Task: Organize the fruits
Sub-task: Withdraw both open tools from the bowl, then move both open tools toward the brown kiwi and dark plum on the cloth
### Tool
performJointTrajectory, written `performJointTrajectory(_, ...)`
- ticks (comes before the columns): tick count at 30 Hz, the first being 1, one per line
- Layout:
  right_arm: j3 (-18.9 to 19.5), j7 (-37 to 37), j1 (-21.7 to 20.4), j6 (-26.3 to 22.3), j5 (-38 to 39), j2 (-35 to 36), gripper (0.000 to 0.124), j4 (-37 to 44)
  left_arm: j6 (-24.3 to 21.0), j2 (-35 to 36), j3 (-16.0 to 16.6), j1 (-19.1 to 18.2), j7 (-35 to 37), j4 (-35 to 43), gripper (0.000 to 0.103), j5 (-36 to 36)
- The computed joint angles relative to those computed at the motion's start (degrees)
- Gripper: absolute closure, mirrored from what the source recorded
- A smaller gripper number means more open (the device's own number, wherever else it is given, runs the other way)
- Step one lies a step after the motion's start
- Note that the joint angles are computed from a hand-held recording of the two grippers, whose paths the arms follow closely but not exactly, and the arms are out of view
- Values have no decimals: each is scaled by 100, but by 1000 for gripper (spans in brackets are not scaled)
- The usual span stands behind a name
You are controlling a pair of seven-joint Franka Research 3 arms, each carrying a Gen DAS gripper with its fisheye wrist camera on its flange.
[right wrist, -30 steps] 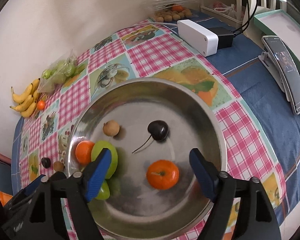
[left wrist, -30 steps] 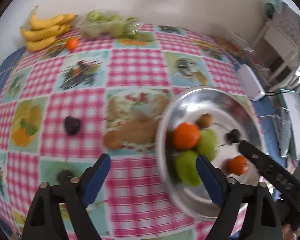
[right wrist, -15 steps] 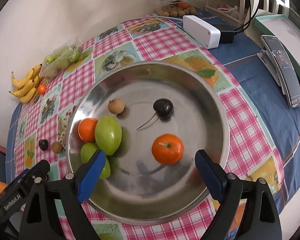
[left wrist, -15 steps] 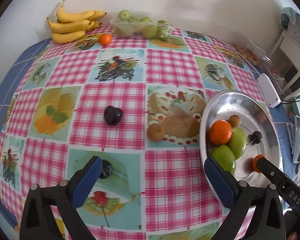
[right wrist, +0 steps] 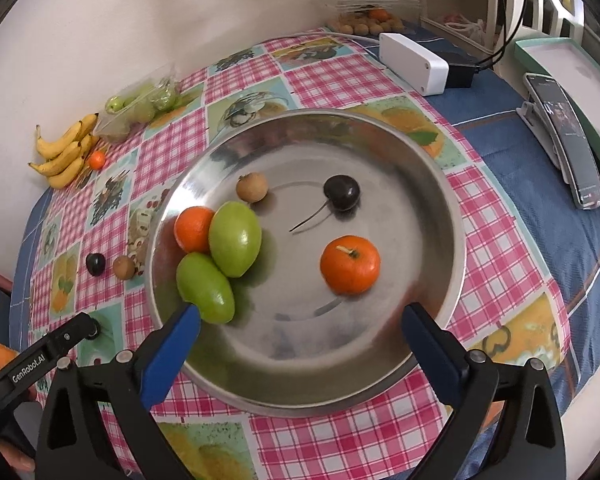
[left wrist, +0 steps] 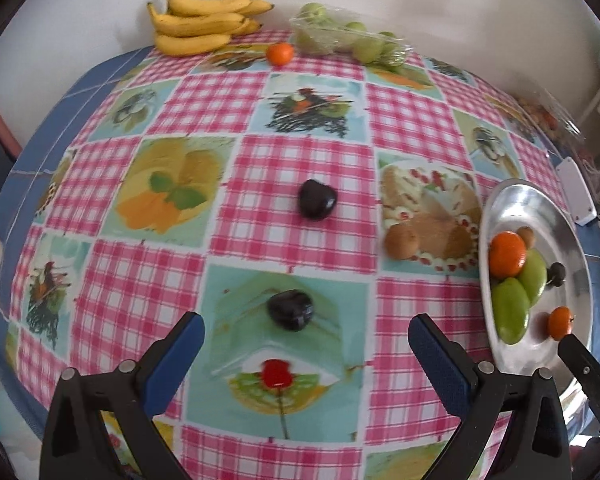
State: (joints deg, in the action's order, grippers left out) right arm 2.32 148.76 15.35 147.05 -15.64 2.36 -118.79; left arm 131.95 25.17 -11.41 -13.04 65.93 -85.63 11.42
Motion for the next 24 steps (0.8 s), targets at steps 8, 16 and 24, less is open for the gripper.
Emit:
performJointTrajectory(8, 24, 104, 71, -36, 1, 83, 23, 108, -85, -116, 60, 117, -97, -124, 0, -46)
performJointTrajectory(16, 18, -121, 266, 44, -34, 396, 23, 524, -143, -184, 176, 275, -537, -197, 0, -61)
performJointTrajectory(24, -24, -511, 603, 187, -19, 881, 23, 1148, -36, -240, 256, 353, -919, -301, 0, 125)
